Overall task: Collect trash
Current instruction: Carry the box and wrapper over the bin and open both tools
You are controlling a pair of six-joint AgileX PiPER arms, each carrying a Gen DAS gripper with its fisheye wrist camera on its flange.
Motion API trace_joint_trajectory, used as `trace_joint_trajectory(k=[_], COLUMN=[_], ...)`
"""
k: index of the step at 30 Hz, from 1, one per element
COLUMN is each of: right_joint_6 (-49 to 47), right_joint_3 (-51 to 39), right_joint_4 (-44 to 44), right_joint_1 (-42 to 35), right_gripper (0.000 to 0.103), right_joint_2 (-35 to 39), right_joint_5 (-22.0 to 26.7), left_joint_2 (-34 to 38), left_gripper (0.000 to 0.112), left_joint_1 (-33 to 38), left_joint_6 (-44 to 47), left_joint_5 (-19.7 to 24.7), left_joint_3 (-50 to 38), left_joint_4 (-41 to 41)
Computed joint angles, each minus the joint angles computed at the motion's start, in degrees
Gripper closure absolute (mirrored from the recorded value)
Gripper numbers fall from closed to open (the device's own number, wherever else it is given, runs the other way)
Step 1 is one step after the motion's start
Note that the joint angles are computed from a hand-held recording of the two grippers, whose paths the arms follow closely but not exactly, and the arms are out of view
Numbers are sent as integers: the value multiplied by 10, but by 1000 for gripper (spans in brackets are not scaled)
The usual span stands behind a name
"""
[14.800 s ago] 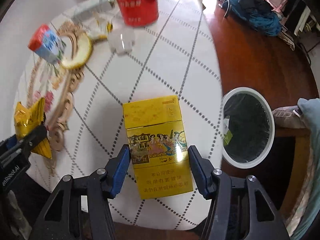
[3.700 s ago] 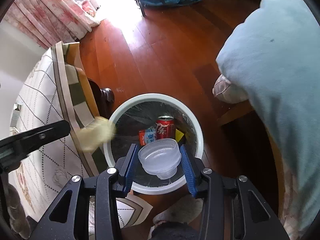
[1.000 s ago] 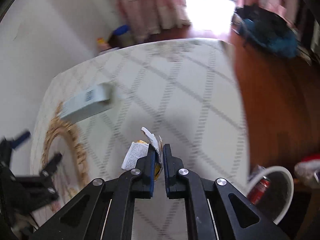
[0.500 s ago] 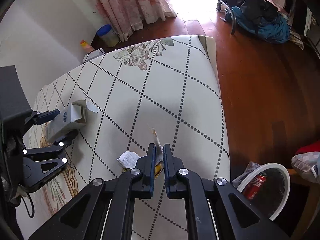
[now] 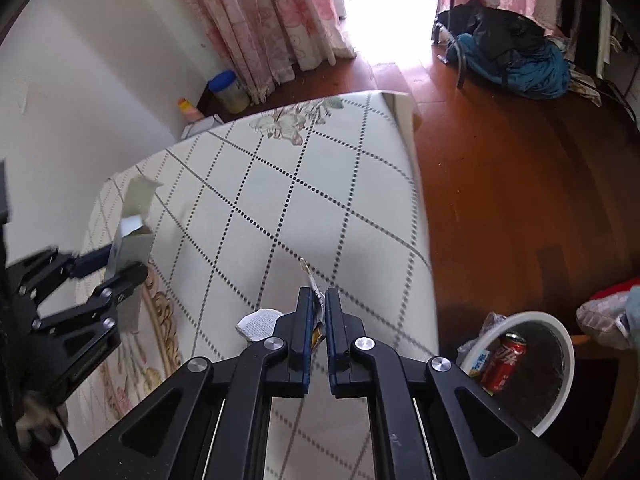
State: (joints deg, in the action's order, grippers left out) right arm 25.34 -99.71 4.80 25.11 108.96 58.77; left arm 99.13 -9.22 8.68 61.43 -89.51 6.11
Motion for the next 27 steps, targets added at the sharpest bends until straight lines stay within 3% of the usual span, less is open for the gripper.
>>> trace_joint_trajectory(k=[8,12,15,21,25,27], right_joint_6=[28,14,-46,-261,-391,-427], right_joint_3=[226,296,338,373,407,424], right_joint_4=[-16,-28,-3,100,144,153], right_joint_1=[-57,-106,-186,-427,-568,-602], right_gripper=[97,97,97,97,97,97], right_joint_2=[-235,-342,-423,-485,-454,-425], right_joint_5=[-49,-31,1,68,76,63], left_joint_2=[-115,-131,-117,-35,52,102], left_gripper=[82,82,82,82,82,82], left_joint_1=[-97,-188,-248,-347,-368,-362], left_joint_6=[-130,-212,-261,-323,-331,-327], left_joint_5=[19,32,35,22,25,26], left_joint_3=[44,26,4,-60,-125,-159], left_joint_4=[-13,-1,1,-26,-79,-121])
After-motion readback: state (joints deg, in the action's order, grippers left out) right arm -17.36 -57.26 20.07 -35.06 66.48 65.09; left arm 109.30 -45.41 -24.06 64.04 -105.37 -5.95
